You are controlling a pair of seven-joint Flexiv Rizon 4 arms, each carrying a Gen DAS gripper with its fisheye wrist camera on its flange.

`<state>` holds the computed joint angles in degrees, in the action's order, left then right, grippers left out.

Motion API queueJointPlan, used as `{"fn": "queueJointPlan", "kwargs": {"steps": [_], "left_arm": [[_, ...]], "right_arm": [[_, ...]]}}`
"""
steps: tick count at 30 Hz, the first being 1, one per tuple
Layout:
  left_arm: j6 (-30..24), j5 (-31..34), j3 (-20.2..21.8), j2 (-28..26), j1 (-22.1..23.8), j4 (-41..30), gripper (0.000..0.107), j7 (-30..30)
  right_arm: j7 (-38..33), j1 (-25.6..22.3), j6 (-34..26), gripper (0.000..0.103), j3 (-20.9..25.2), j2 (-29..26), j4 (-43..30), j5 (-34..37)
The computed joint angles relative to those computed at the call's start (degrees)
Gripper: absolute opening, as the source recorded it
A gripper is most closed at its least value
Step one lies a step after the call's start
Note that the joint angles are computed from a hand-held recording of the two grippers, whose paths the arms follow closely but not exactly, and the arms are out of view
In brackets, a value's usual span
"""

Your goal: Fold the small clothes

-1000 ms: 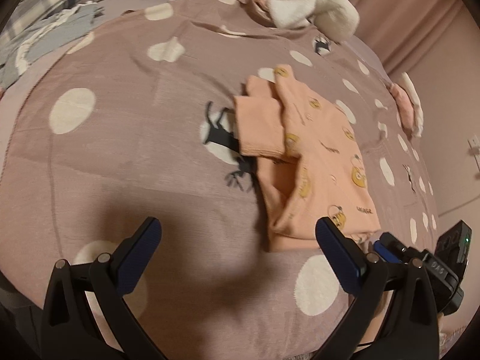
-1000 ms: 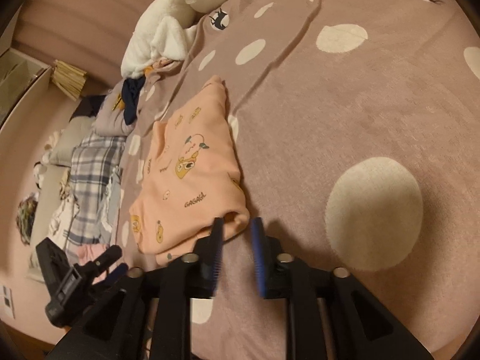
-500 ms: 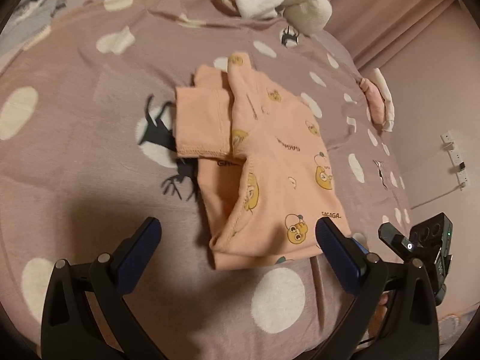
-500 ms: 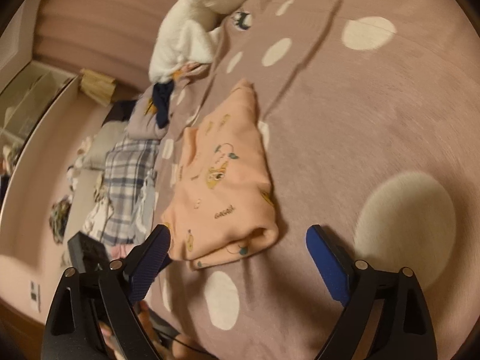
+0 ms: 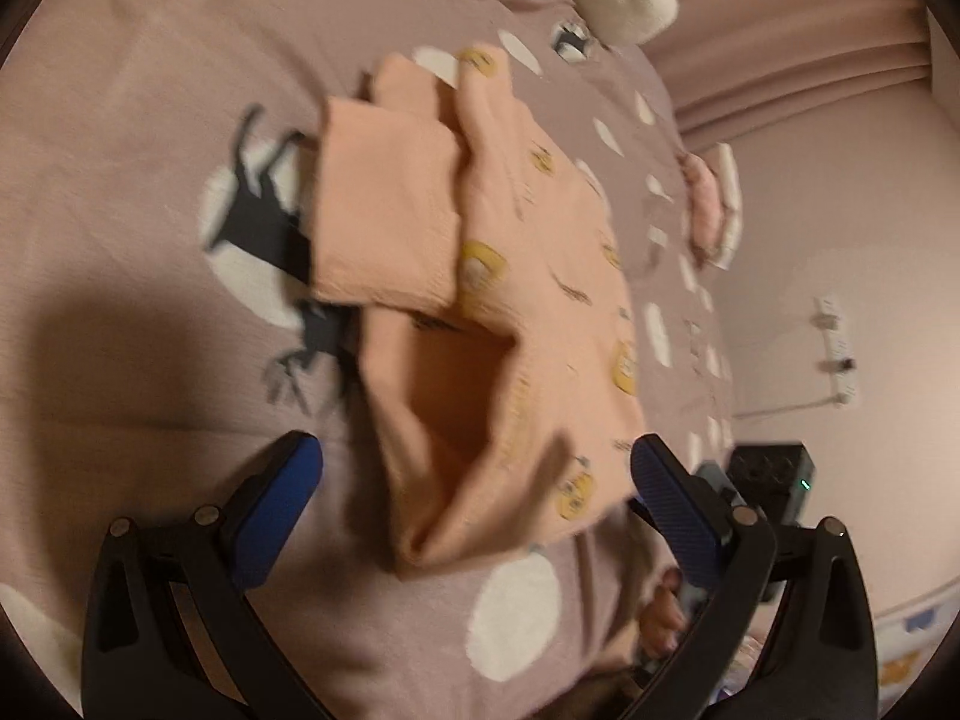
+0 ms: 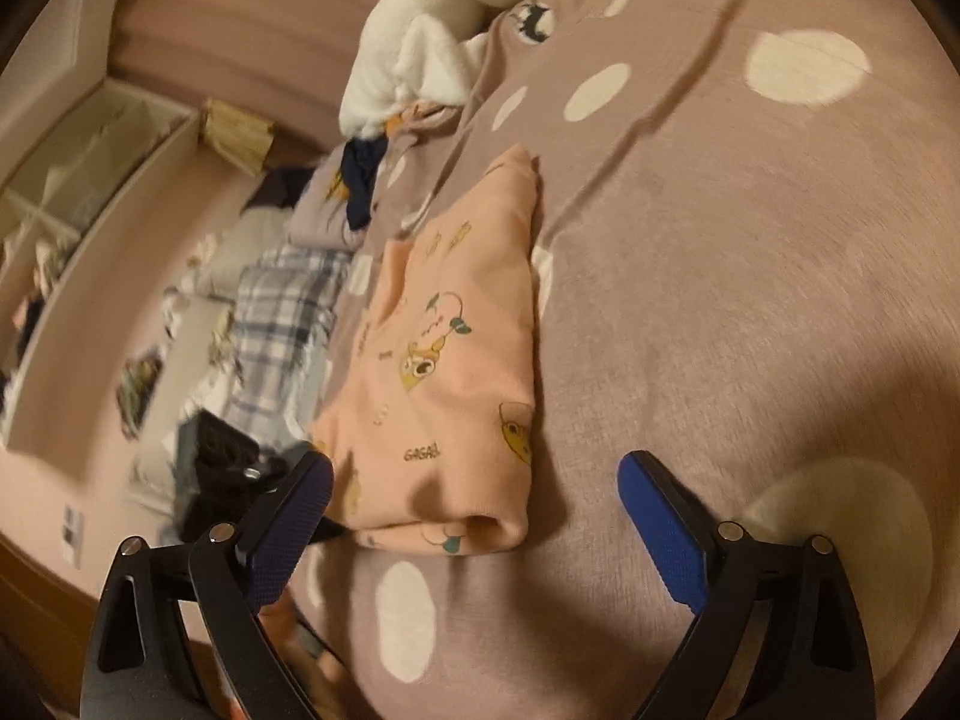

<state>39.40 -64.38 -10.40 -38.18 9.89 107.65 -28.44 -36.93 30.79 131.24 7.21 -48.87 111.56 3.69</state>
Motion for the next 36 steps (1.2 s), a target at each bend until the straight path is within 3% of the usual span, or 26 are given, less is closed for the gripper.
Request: {"fn": "queueJointPlan", "kwargs": {"steps": [4,7,12,18,22,26,28,30,32,34,36], "left_arm": [[-9.3,2.1,-0.9,-1.8,1.9,-2.3,0.103,-3.4],[-10.1,2.0,-1.1,-2.6,0.7,-3.4,0.103,-3.7],[-10.1,-0.5,-2.3,-4.3,0.1,-5.6,0.103,-4.4],[-15.3,-1.8,-3.5,-7.7,1.6,-9.9,0.102,-7.8],[-15.8,-1.8,-3.9,-7.9,1.3,-10.4,0.102,-4.7],[-15.1,-3.9,-4.1,-8.1,1.2,-10.2,0.101,-4.5],[-15.1,-3.4,-3.6,-8.2,1.1,-10.4,0.096,-4.8],[-12.7,-3.3,-3.0,-8.0,0.3,-10.2,0.085,-5.6],[-9.0,-2.7,-2.3,-7.6,-0.9,-9.6,0.059,-5.8],[-6.4,-3.4,-2.7,-8.0,-1.1,-9.4,0.045,-6.2],[-5.2,-3.1,-3.0,-8.6,-1.0,-9.7,0.034,-7.3]], "right_arm": [[2.5,-3.2,-2.4,0.102,1.6,-0.3,-1.8,-3.0],[7.6,-10.7,-2.7,0.102,6.9,-1.5,-2.6,-11.4],[20.0,-25.3,-4.9,0.102,16.0,-7.6,-7.0,-36.5],[30.3,-32.1,-12.0,0.102,19.8,-12.1,-13.0,-56.9],[35.9,-34.4,-14.2,0.102,22.0,-16.0,-18.0,-66.0],[37.7,-31.6,-11.8,0.101,18.6,-15.7,-19.8,-64.2],[36.9,-29.0,-11.2,0.094,15.0,-13.6,-18.6,-60.9],[37.1,-27.7,-14.6,0.071,13.0,-11.1,-16.8,-59.5],[36.6,-26.4,-17.8,0.053,12.0,-9.2,-15.4,-56.5],[34.3,-23.7,-17.0,0.051,9.7,-8.0,-14.3,-51.8],[32.0,-21.1,-18.2,0.039,7.4,-6.6,-13.6,-48.5]]}}
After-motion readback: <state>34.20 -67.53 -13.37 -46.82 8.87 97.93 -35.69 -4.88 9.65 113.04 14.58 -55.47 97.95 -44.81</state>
